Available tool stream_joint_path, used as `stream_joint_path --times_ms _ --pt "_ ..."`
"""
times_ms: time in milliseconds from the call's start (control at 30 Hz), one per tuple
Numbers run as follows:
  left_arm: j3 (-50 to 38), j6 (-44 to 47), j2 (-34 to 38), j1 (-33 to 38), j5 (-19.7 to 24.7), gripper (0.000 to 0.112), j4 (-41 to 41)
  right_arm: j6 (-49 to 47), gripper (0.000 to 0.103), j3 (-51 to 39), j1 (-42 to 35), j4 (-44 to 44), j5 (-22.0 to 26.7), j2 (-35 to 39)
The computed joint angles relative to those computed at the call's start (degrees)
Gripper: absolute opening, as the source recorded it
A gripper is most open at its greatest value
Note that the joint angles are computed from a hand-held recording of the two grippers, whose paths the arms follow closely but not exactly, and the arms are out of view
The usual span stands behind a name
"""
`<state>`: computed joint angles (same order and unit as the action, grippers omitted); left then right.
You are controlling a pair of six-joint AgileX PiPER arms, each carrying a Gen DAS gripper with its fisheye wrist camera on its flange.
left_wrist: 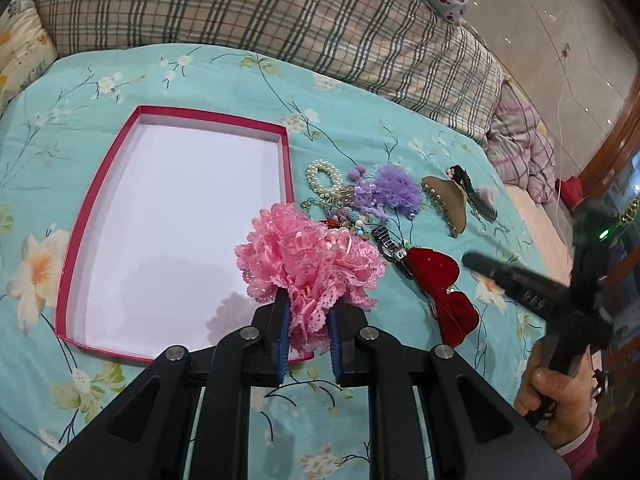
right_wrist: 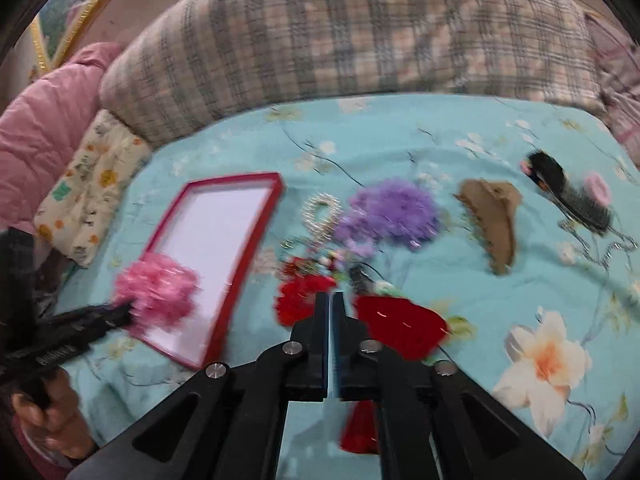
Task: Organize jewelry
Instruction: 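Grasp the pink ruffled scrunchie with left tool while right tool grasps the red velvet bow, then carry scrunchie with left tool into the box while right tool places the red bow there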
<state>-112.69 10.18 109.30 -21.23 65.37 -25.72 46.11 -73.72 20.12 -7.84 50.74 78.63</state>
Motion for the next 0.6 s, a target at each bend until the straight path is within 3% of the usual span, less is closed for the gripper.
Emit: stream_joint_path --times_ms 67,300,367,600 --pt "1.13 0.3 -0.3 0.01 -0.67 0.014 -0.18 1.39 0.039 2.08 0.47 -1.21 1.65 -0.28" --pt "2.1 1.35 -0.61 0.41 -0.82 0.014 -1.5 1.46 0.046 8.6 1.26 1.45 -0.01 -0.73" --pt "2.1 1.24 -0.65 0.5 -0.72 0.014 -1.56 1.52 0.046 9.76 1.28 2.3 -1.29 -0.86" --pt "1.24 1.46 -0.28 2.08 -0.26 0.014 -2.19 1.8 0.022 10.77 1.32 2.16 -2.32 -2.99"
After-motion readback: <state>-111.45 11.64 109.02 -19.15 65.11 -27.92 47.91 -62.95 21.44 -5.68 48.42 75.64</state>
